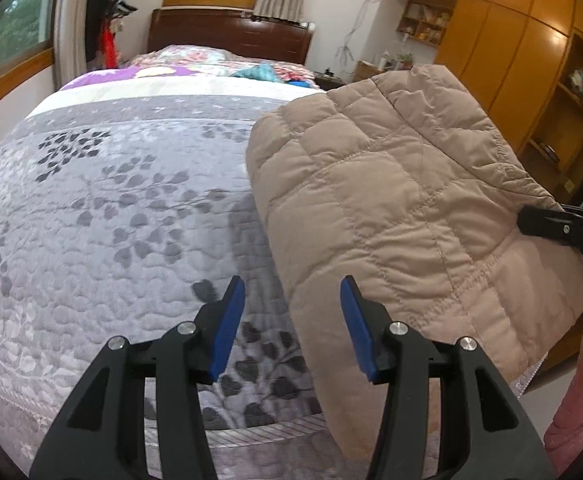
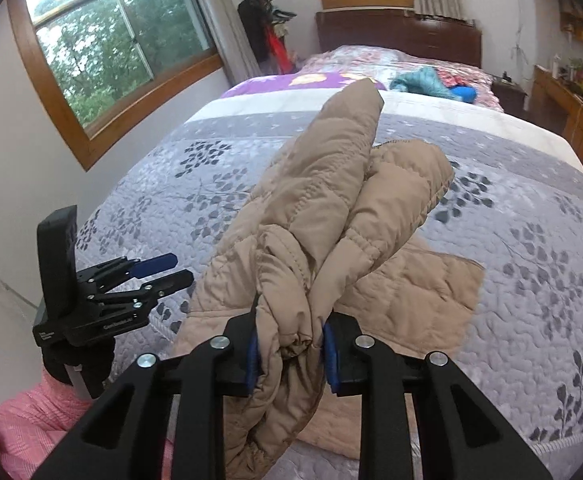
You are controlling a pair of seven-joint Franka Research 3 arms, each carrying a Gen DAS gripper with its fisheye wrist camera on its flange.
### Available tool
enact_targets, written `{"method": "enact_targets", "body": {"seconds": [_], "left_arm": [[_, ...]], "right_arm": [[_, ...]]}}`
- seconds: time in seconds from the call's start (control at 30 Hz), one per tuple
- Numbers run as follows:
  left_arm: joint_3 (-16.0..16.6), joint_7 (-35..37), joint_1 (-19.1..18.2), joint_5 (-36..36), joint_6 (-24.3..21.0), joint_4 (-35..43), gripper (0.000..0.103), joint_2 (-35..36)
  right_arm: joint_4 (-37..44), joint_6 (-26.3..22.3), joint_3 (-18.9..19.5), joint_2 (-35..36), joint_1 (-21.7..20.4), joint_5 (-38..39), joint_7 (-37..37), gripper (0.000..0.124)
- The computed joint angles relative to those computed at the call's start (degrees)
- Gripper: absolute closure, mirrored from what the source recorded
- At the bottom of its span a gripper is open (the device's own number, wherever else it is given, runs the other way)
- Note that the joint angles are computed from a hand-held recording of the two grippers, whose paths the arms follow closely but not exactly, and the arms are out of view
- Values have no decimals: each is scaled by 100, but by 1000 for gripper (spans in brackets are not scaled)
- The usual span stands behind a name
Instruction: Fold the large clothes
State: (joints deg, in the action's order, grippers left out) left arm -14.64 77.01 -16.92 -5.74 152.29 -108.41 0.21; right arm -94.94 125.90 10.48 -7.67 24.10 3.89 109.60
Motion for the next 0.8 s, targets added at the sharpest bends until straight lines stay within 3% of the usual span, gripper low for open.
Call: {"method": "enact_targets", "body": {"seconds": [0.4,0.8], "left_arm": [[-214,177,-163,-25,-360,569,54,543],[-301,396,-188,39,-674,837,50,965]], "right_arm": [[-1705,450,-342,-857,-361,1017,-72,99],[-3037,1243,-524,-1253,-394,2270,-584,96]]}}
